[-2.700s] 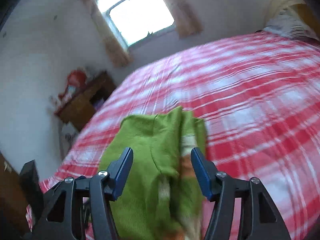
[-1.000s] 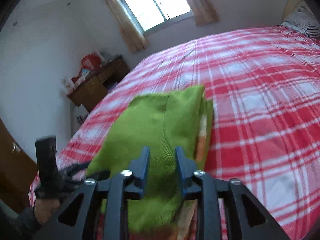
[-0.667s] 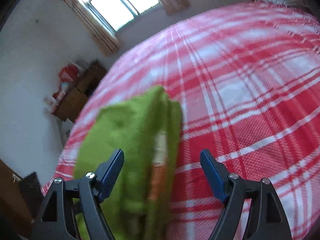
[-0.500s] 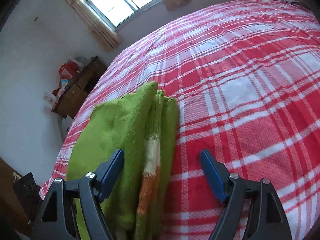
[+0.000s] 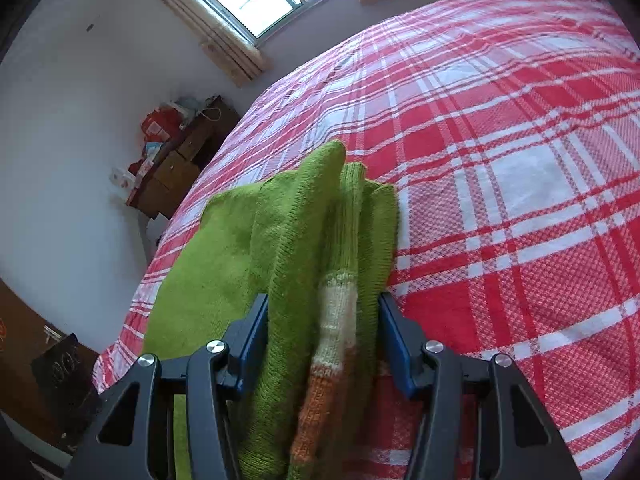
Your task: Fold small clothes
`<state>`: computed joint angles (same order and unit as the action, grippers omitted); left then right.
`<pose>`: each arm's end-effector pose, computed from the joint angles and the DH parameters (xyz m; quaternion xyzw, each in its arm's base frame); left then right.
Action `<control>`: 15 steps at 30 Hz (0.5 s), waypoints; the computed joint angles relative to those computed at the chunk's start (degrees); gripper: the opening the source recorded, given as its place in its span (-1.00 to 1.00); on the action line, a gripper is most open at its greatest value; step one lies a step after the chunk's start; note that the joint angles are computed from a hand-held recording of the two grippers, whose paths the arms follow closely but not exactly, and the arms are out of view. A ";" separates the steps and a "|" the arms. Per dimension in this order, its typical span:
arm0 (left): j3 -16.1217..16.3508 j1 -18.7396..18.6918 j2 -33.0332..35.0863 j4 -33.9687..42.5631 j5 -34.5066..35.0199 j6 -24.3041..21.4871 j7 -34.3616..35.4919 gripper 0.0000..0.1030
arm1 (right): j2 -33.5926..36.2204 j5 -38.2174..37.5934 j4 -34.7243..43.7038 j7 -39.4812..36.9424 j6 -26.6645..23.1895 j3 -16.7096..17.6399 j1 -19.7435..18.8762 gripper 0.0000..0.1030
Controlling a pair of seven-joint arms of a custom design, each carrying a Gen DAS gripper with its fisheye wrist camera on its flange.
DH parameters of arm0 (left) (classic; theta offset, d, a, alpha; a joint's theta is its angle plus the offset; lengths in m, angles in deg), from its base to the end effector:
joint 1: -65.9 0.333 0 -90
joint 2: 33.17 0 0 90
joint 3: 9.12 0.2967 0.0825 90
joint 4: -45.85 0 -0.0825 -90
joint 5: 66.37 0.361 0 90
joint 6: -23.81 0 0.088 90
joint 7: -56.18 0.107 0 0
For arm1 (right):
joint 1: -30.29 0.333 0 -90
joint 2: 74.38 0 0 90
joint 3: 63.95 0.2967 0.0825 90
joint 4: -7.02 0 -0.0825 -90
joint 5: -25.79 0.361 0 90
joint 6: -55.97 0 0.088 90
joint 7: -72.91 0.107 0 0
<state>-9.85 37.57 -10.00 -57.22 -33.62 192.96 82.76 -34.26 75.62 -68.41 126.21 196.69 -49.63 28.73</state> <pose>0.5632 -0.3528 0.3997 -0.6796 0.6265 -0.3546 0.1410 0.7311 0.1147 0.3768 -0.6905 0.5720 0.0535 0.4394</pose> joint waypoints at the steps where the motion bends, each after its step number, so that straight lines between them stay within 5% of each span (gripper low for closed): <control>1: -1.30 1.27 0.05 -0.47 -1.08 1.49 1.61 0.78 | -0.69 0.03 -1.05 -0.81 1.00 0.02 0.09 -0.08; 2: -2.60 2.54 0.00 -1.12 -2.54 3.06 3.42 0.61 | -1.31 0.40 -1.95 -2.50 1.14 0.56 -0.15 -0.29; 4: -6.27 5.62 0.12 -2.28 -6.75 6.11 8.41 0.30 | -2.90 0.35 -4.42 -4.81 4.34 0.49 0.81 -0.32; 6: -6.67 5.63 -0.06 -2.71 -9.05 6.78 10.01 0.10 | -3.53 0.60 -5.40 -5.48 5.85 0.50 1.19 -0.37; 9: -3.14 2.20 -1.30 -3.40 -9.87 6.57 9.37 -0.19 | -5.07 2.30 -7.56 -7.42 7.94 1.20 0.93 -0.47; 15: 2.52 -3.90 -5.66 -5.46 -2.21 2.60 3.54 -0.30 | -8.67 7.10 -12.06 -10.30 8.05 1.55 0.73 -0.50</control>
<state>-7.32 33.67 -15.67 -62.68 -35.84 195.55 86.30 -42.93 82.72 -80.47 115.91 204.74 -48.08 29.45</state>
